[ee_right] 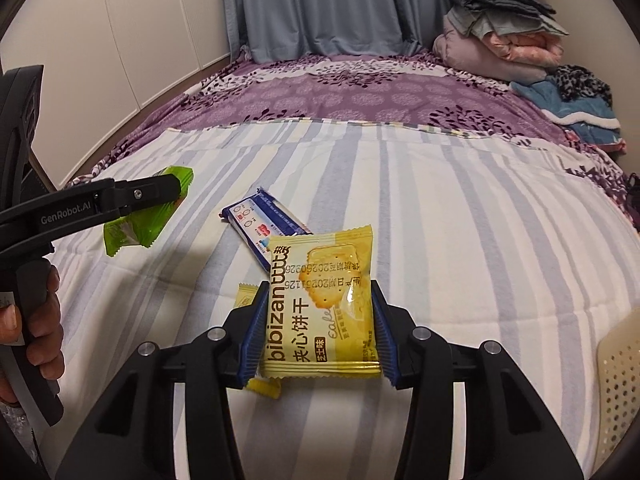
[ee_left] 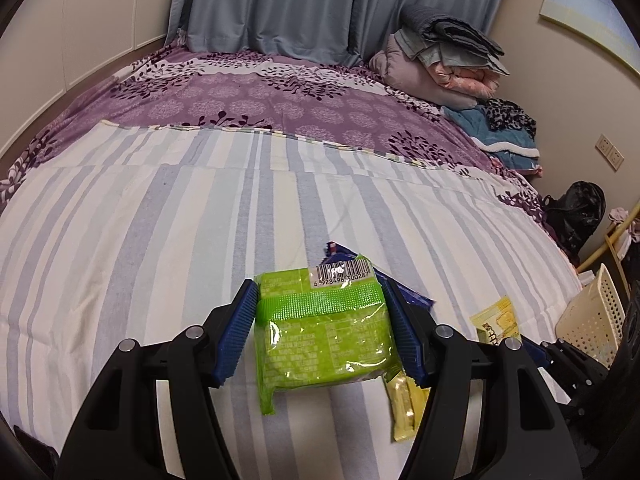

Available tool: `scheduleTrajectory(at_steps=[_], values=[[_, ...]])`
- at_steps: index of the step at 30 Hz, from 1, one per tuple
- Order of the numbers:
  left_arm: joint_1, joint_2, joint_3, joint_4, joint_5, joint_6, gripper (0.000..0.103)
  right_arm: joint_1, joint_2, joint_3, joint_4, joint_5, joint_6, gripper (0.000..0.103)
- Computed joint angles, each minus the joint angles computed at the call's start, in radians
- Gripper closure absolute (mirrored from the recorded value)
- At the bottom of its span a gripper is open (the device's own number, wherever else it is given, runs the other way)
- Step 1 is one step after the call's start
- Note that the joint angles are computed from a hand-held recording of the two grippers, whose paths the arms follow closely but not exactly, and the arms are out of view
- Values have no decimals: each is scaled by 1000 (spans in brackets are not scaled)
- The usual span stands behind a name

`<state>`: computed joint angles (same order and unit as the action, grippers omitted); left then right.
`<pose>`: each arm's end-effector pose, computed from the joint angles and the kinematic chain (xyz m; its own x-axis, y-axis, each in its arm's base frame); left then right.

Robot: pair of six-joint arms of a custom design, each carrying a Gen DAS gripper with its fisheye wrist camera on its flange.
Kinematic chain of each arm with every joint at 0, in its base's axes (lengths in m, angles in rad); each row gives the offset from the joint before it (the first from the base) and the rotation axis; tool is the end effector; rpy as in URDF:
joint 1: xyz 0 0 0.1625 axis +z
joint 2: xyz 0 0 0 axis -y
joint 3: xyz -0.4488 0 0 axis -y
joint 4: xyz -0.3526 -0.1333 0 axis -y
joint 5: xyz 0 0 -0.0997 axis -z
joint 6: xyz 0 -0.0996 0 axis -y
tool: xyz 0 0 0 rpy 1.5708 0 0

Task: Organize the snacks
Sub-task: 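Carry both packets to the cream basket and open both tools over it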

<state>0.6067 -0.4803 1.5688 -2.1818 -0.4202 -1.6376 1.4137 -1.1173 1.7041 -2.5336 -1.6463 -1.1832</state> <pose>-0.3909 -0.5442 -0.0244 -0.7355 -0.5436 -0.4044 0.0632 0.5393 -0.8398 0.0273 -0.6315 0.3149 -0.5053 -0.7812 0.3665 -0.8528 0.5170 -0.0738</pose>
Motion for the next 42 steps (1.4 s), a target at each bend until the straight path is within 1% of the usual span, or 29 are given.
scheduleTrajectory(at_steps=[10, 14, 22, 26, 31, 38, 42], values=[[-51, 50, -93, 82, -9, 17, 38, -45, -83, -20, 33, 77, 6, 56], [-71, 77, -138, 97, -17, 39, 38, -69, -113, -46, 52, 120, 15, 56], [-111, 132, -224, 113, -18, 92, 38, -121, -150, -115, 64, 178, 31, 56], [-123, 165, -275, 106, -22, 144, 38, -151, -160, -157, 57, 205, 51, 56], [-136, 207, -334, 67, -30, 224, 38, -188, -161, -215, 35, 227, 82, 56], [-142, 272, -432, 20, -52, 336, 38, -232, -142, -309, 10, 239, 135, 56], [-141, 308, -493, 4, -66, 403, 38, -253, -133, -342, -2, 235, 155, 56]])
